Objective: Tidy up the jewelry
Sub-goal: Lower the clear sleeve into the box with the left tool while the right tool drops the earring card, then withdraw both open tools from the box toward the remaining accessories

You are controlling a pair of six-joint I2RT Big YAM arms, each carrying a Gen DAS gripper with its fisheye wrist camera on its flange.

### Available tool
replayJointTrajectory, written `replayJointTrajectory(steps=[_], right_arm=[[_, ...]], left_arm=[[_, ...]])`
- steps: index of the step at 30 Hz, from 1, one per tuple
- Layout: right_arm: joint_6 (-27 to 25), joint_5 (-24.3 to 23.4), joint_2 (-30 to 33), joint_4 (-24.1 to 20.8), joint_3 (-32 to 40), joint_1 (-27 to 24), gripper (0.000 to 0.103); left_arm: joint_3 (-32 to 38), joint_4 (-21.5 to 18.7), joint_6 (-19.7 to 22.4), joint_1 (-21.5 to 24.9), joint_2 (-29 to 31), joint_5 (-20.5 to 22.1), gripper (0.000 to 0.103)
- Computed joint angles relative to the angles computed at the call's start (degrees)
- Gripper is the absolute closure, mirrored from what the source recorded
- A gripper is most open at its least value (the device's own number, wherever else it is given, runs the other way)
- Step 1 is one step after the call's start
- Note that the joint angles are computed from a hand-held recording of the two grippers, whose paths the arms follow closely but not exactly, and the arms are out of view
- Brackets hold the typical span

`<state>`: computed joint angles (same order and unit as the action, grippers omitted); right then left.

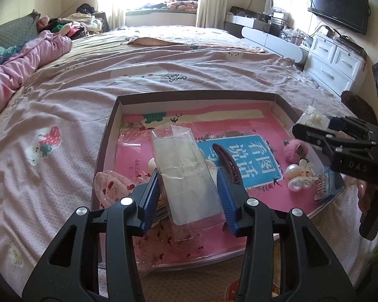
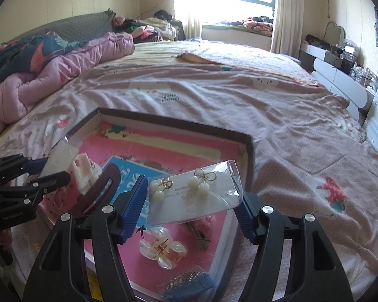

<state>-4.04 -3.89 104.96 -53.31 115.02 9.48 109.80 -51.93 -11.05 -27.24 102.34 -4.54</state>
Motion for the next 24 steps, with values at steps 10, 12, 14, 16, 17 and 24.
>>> replayJointTrajectory(steps=[10, 12, 14, 16, 17, 24], right_arm=[[-0.56, -0.29, 0.45, -1.22, -0.65, 0.72, 0.039], [-0.69, -0.66, 0.17, -1.15, -1.08, 0.82, 0.039], [-0.89, -0.96, -0.29, -1.00, -1.70, 1.01, 0.039], [-1.18, -1.25, -0.53, -1.00, -2.04, 1.11, 0.039], [-1.48, -1.33, -0.61, -1.16, -2.23, 1.20, 0.039], [-0.94, -1.44, -1.44, -1.18, -3.56, 1.26, 0.031]], left_arm=[[0.37, -0.81, -0.87, 0.36, 0.48, -0.17, 0.067], [0.46, -0.79, -1.16, 0.44, 0.50, -0.25, 0.067], [0.23, -0.64, -1.55, 0.55, 0.30, -0.41, 0.067], [0.24, -0.77, -1.94, 0.76, 0.27, -0.22, 0.067], [0.23, -0.84, -2.12, 0.85, 0.27, -0.09, 0.067], [-0.05, -0.77, -2.38, 0.97, -0.11, 0.36, 0.067]])
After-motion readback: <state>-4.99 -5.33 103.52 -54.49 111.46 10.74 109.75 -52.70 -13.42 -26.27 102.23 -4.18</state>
